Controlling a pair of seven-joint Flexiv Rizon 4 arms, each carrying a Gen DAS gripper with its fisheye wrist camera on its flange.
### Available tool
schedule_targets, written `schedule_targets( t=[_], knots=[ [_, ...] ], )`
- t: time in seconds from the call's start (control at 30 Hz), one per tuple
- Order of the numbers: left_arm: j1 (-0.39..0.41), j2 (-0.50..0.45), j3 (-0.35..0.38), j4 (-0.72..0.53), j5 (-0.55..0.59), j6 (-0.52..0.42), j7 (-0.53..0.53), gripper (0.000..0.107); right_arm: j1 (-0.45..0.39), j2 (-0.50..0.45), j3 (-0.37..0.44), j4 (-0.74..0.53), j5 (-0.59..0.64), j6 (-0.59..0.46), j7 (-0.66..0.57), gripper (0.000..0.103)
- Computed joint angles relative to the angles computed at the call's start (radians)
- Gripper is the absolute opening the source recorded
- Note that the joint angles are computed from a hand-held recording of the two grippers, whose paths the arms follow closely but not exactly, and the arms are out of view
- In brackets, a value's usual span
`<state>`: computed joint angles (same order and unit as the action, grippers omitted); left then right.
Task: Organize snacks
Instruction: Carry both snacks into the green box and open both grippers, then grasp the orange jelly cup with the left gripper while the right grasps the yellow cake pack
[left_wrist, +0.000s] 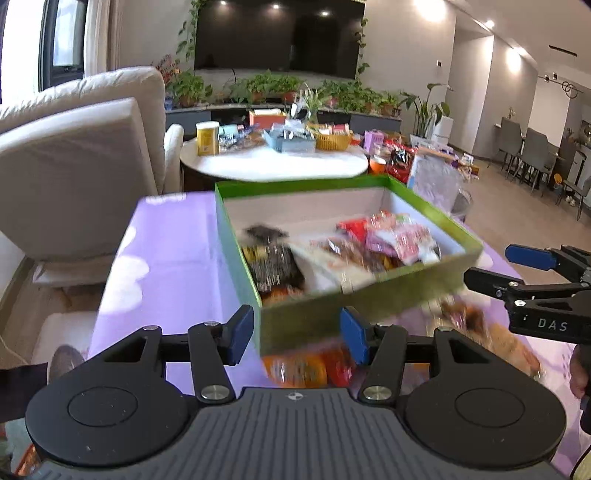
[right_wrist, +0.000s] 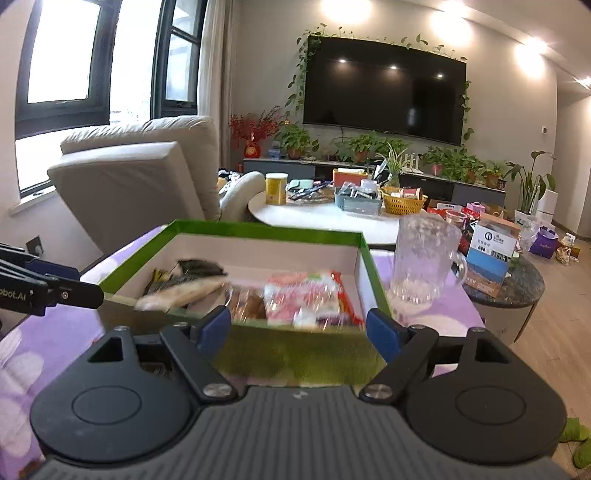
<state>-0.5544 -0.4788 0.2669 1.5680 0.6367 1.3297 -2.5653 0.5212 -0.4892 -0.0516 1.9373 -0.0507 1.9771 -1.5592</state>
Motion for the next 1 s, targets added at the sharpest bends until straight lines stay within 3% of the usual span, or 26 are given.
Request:
schedule_targets(
  t=[0.3, 0.53, 0.8, 0.93, 1.0],
  knots=[
    [0.003, -0.054, -0.026, -0.029, -0.023, -0.107, 0.061, 0.055, 0.030, 0.061, -0.005, 0.100, 0.034, -0.009, -0.008, 0.070],
    [0.011, -0.078, -0.030, -0.045, -0.038, -0.075, 0.060, 0.055, 0.022, 0.060, 0.025, 0.120, 0.030, -0.044, 0.012, 0.070],
    [0.028, -0.094, -0.050, -0.041, -0.096, -0.080, 0.120, 0.054, 0.265, 0.031, -0.216, 0.136, 0.123, -0.054, -0.055, 0.070],
    [0.026, -0.093, -0.041, -0.027, -0.113, -0.064, 0.128, 0.049, 0.225, 0.038, -0.197, 0.139, 0.131, -0.065, -0.044, 0.070],
    [0.026, -0.092, -0.039, -0.021, -0.123, -0.056, 0.131, 0.047, 0.233, 0.036, -0.224, 0.140, 0.140, -0.073, -0.040, 0.070]
  ],
)
